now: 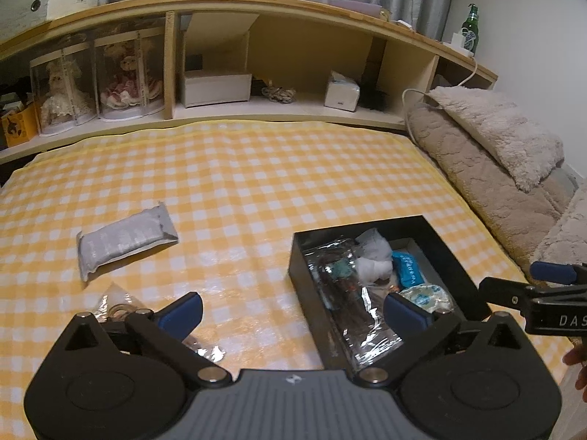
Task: Organize soft objects
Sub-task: 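Open both tools in the box and withdraw them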
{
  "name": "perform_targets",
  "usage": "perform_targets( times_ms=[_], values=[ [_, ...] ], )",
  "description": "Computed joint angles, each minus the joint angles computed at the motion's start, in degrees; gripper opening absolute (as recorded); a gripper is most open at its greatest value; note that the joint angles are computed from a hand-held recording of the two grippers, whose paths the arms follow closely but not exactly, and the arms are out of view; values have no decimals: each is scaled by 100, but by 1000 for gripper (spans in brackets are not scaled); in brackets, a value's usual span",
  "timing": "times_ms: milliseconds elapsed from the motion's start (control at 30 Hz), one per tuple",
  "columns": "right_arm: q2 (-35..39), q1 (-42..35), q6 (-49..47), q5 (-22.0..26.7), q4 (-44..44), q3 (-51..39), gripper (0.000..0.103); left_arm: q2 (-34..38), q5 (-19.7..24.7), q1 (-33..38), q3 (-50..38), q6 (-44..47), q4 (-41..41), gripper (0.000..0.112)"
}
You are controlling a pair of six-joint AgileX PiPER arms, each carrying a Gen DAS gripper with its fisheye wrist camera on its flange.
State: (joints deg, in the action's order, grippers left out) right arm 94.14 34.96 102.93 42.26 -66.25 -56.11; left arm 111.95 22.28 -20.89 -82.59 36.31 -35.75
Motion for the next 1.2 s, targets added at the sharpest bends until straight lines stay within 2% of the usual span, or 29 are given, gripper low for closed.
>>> perform_targets(
  times_ms=[400,767,933,1000,1067,1200],
  values=[
    [571,194,-359,48,115,-551,103,-59,43,774,79,198,140,103],
    [1452,489,-479,-604,-277,-1449,103,156,100,1394,-148,430,-13,103],
    [1862,504,186,-1181,-1119,-1686,103,416,56,1563,-399,666,-382,103],
    [2073,492,337,-1352,-1357,-1861,103,559,37,1605,-533,1044,-677,103],
    [2287,516,446,-1428,-1679,-2038,103,757,180,1700,-755,1628,-1152,103],
    [2634,512,638,-1608,-2172,-2344,103,1280,493,1845,-1429,1977,-1462,101]
  ],
)
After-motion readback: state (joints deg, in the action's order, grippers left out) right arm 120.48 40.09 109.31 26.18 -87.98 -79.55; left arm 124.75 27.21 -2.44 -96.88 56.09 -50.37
